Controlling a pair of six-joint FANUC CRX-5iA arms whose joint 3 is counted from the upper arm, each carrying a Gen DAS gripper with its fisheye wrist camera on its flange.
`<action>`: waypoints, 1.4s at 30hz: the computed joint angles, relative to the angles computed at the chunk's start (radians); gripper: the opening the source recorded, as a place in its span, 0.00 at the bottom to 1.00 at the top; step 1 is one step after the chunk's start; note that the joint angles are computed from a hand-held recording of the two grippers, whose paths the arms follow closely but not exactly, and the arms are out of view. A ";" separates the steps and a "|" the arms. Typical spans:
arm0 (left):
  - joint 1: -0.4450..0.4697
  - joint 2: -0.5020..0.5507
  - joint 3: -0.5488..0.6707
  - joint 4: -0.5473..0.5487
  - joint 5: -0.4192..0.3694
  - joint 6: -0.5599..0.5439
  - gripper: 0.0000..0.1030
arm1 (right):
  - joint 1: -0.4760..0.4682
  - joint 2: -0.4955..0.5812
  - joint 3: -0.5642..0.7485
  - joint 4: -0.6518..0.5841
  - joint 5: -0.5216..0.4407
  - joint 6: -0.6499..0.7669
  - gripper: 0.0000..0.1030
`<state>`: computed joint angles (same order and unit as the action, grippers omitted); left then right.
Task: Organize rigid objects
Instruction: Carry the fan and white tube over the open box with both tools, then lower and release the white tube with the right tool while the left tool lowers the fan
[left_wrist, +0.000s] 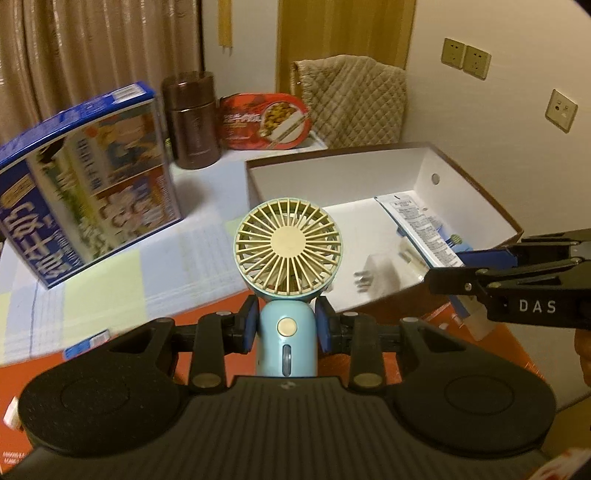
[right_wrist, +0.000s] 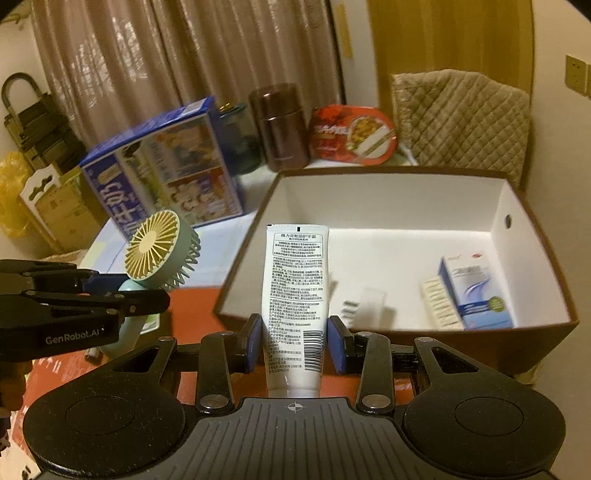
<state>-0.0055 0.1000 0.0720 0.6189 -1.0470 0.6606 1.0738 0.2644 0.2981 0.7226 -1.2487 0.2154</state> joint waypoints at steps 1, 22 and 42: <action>-0.010 0.010 0.012 -0.001 -0.001 0.006 0.27 | -0.006 -0.006 -0.005 0.003 0.001 0.000 0.33; -0.205 0.305 0.404 -0.148 -0.056 0.263 0.27 | -0.211 -0.034 -0.018 -0.050 0.099 0.091 0.33; -0.282 0.553 0.748 -0.298 -0.223 0.409 0.27 | -0.360 0.011 0.007 -0.276 0.175 0.120 0.34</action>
